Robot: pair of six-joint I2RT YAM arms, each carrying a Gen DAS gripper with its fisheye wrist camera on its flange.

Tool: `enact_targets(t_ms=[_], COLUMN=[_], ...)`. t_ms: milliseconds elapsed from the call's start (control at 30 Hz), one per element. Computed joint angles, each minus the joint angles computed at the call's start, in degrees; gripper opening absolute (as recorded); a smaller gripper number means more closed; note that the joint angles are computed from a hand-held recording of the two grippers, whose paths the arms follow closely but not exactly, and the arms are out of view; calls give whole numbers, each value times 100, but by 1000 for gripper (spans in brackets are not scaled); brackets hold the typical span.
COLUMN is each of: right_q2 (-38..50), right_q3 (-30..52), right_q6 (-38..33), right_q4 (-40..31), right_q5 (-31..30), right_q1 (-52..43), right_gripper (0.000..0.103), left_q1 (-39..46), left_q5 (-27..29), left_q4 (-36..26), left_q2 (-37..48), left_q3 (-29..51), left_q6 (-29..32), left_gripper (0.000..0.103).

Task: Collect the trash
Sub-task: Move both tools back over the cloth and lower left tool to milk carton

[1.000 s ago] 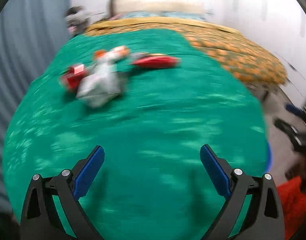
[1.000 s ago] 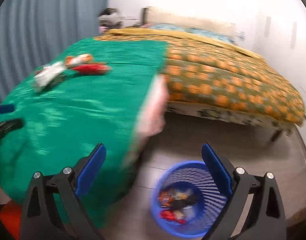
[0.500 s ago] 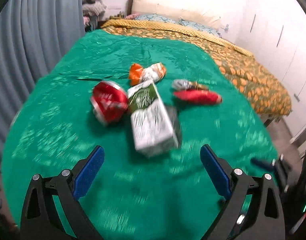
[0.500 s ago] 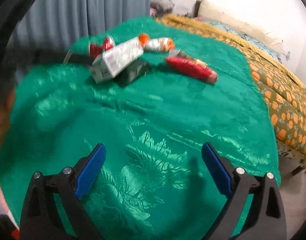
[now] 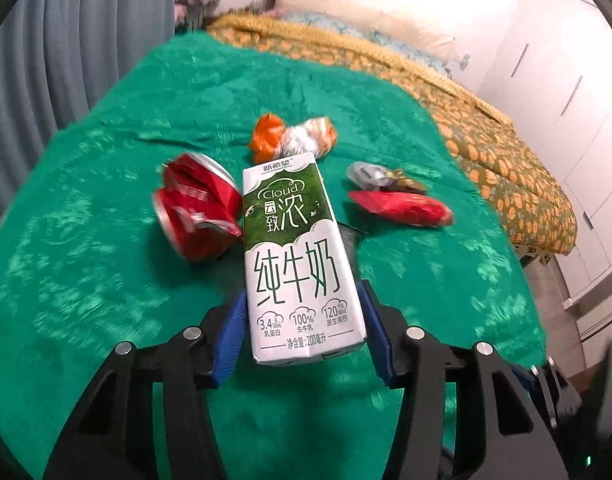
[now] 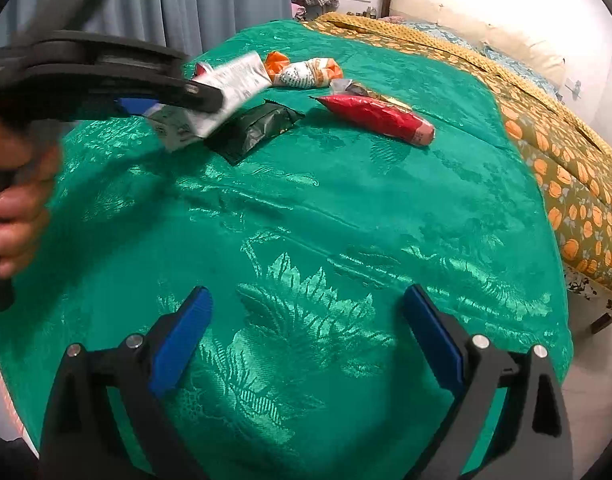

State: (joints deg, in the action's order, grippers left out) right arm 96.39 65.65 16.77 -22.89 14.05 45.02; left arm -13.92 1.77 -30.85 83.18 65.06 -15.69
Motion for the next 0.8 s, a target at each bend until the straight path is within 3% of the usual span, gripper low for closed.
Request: enact_targets(t_ms=[200,300,400,500,600,800], right_q2=[-8,1,-15,-12,-21,545], right_q3=[12,30,12,22,37,948], right_q6=[139,135,159,174,182,293], right_q4=[-53,-72,-74,-85,-117,-430], right_q5=[-165,-76,-91,-138,-255,-893], right_q1=[-96,-53,-59,-92,-149,-498], right_gripper=[94,94,94,94,94,93], left_q1=[-429,-540,-367,-233,-295,28], left_q5=[-801,-1200,-1196,-1157,-1347,-936], left_q4=[-613,-671,-412,-140,-57,-51], left_q2=[-1963,-2408,-2345,-2089,-1702,-1456], left_q3=[-1247,-1758,-2043,-2127,-2047,-1979], left_q6=[124,100,226,398,566,528], left_gripper=[53,55,60,85,87,94])
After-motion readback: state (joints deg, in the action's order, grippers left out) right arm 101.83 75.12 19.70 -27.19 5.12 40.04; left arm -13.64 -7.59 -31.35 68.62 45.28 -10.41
